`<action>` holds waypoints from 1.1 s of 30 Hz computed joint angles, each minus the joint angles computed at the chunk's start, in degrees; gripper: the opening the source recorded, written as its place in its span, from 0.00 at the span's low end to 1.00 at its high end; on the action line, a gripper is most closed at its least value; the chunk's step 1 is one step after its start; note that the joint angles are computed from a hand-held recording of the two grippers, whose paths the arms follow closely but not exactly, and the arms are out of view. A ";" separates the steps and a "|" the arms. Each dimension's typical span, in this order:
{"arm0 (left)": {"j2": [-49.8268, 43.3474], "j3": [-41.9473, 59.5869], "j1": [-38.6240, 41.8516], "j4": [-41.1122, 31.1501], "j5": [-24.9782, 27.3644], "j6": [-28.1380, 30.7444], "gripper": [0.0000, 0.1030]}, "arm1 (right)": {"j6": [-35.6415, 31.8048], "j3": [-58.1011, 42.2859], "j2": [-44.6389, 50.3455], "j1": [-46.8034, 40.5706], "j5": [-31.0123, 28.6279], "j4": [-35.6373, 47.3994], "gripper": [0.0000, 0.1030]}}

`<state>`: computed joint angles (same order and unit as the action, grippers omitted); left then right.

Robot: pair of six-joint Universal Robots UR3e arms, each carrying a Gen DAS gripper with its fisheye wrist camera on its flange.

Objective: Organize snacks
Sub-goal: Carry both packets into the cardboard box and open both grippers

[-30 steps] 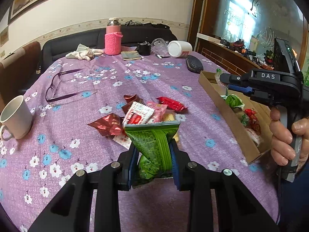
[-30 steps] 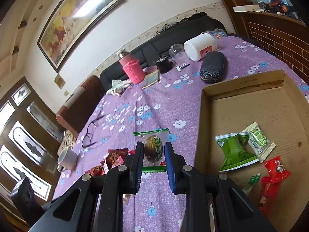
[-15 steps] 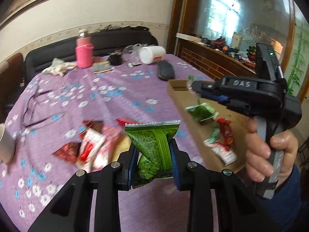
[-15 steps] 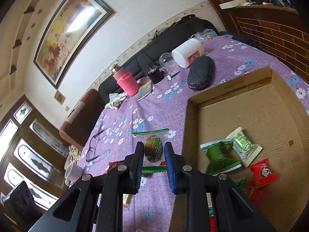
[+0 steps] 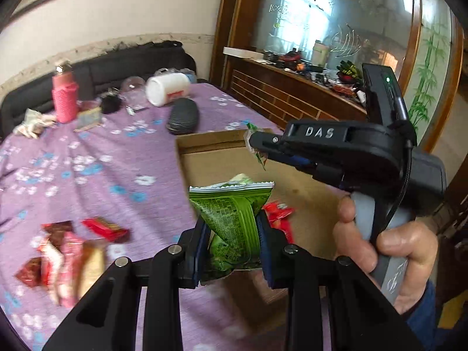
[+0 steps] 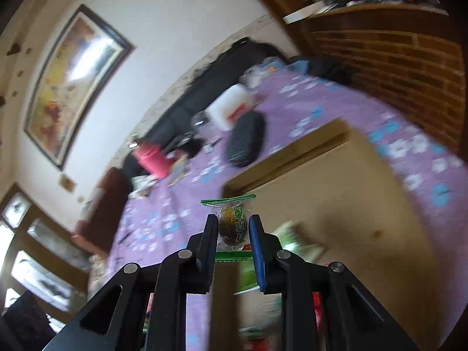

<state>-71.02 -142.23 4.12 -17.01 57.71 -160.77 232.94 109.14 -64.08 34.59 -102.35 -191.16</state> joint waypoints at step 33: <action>-23.15 3.46 -8.53 13.70 1.22 -1.21 0.29 | 1.61 -4.42 -0.35 -2.58 -2.47 23.13 0.24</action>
